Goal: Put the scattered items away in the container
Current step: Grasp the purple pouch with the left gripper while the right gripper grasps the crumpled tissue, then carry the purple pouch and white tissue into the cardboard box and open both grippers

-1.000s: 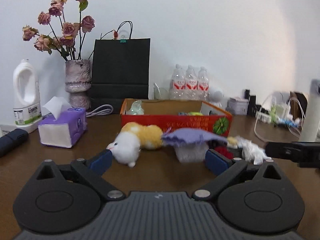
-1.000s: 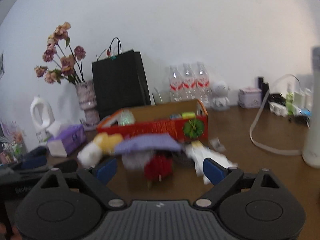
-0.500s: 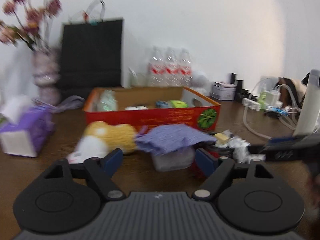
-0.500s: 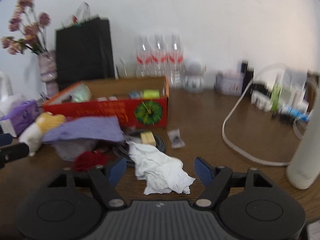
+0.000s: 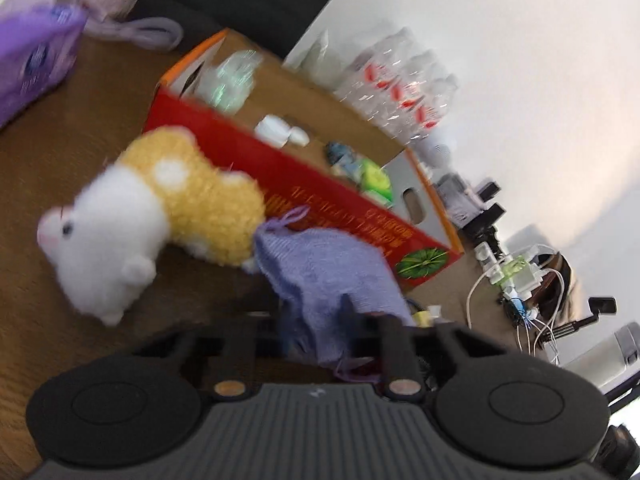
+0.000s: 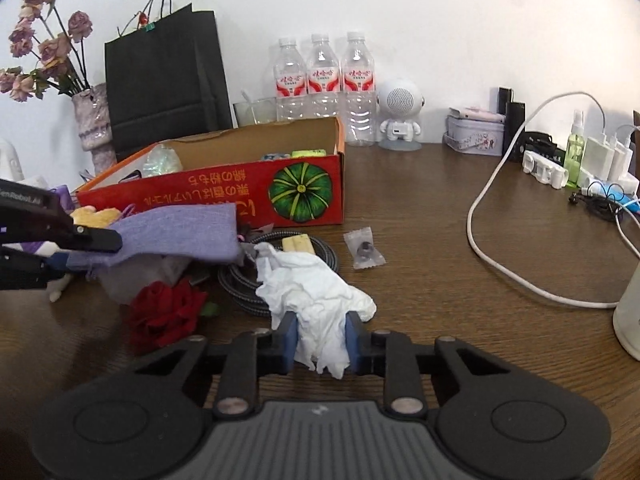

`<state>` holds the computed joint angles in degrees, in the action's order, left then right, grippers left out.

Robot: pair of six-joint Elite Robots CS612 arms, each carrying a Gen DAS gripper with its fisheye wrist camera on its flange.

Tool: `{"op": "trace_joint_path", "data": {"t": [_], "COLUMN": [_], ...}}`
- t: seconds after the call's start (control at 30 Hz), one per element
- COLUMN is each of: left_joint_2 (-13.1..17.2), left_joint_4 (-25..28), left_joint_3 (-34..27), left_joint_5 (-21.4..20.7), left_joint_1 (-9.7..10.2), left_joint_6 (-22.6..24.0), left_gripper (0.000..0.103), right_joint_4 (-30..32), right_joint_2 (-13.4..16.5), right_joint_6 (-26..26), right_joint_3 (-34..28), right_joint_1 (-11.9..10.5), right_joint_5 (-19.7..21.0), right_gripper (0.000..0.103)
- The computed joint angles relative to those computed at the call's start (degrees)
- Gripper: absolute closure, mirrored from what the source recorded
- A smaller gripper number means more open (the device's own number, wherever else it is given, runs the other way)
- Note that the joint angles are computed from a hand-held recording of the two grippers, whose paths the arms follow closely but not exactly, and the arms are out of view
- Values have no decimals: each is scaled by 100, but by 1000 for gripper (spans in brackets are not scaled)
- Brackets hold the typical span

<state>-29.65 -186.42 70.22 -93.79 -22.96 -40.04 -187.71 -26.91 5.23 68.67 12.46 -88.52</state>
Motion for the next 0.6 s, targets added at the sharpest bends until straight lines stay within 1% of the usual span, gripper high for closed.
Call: {"op": "trace_joint_path", "data": {"t": [0.07, 0.13, 0.23, 0.3, 0.33, 0.4, 0.5, 0.6], "left_joint_2": [-45, -111, -294, -446, -535, -714, -895, -1051], "left_joint_4": [-312, -641, -1198, -1699, -1902, -2088, -2386, -2621], "left_joint_3": [109, 238, 549, 831, 988, 1293, 1693, 2090], "left_joint_5": [-3, 6, 99, 79, 165, 393, 697, 1137], "left_joint_1": [-19, -50, -121, -158, -188, -259, -370, -530], "left_joint_6": [185, 363, 647, 900, 1070, 1318, 1536, 1819], "left_gripper": [96, 96, 97, 97, 97, 97, 97, 97], "right_joint_4": [-67, -181, -477, -754, -870, -968, -1108, -1364], "right_joint_2": [-56, -120, -239, -344, -394, -495, -602, -710], "right_joint_6": [50, 104, 74, 36, 14, -92, -277, -221], "right_joint_3": [74, 163, 335, 497, 573, 711, 905, 1163], "right_joint_1": [-14, -28, 3, 28, 40, 68, 143, 189], "right_joint_5": [84, 219, 303, 391, 430, 527, 514, 531], "right_gripper": [80, 80, 80, 80, 80, 79, 79, 79]}}
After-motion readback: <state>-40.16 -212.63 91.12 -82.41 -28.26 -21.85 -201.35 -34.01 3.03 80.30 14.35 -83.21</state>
